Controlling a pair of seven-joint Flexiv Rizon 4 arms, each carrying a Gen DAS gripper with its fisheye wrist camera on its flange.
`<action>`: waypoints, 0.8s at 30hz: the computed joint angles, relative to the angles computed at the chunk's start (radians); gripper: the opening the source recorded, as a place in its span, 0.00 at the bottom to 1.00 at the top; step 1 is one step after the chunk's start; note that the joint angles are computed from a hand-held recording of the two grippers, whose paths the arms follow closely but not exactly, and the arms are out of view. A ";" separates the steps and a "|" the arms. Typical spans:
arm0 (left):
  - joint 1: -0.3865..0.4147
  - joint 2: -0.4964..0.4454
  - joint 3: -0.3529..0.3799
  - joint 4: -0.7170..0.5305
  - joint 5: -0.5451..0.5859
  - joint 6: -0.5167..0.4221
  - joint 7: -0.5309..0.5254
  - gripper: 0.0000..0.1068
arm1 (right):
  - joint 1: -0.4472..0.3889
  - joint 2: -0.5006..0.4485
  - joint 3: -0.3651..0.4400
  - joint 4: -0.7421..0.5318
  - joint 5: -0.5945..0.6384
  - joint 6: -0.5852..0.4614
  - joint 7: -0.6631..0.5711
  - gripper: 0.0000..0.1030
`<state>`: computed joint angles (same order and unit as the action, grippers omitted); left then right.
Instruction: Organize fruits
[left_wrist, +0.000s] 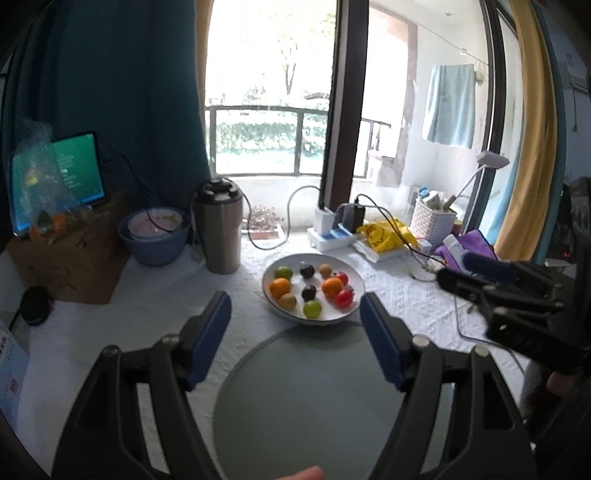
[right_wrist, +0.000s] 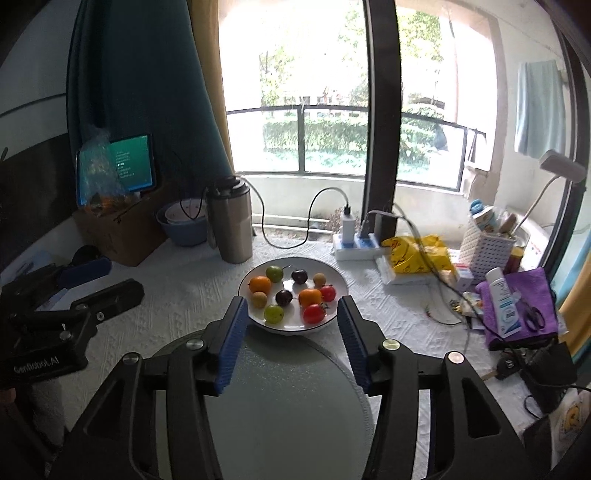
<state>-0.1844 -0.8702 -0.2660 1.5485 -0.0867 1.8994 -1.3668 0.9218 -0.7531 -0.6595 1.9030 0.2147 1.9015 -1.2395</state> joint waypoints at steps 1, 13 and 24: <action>-0.010 0.009 0.017 0.010 -0.008 0.011 -0.005 0.69 | 0.011 0.004 -0.011 0.010 0.008 0.006 0.000 0.55; -0.132 0.055 0.183 0.082 -0.124 0.168 -0.028 0.70 | 0.241 0.003 -0.233 0.132 0.171 0.076 -0.060 0.58; -0.083 0.068 0.122 0.149 -0.077 0.265 -0.043 0.94 | 0.314 -0.021 -0.289 0.162 0.249 0.109 -0.082 0.84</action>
<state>-0.2671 -0.8023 -0.1442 1.6975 -0.1634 2.1641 -1.4098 1.2356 -0.7741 -0.9483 2.0650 0.4636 2.0105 -1.3218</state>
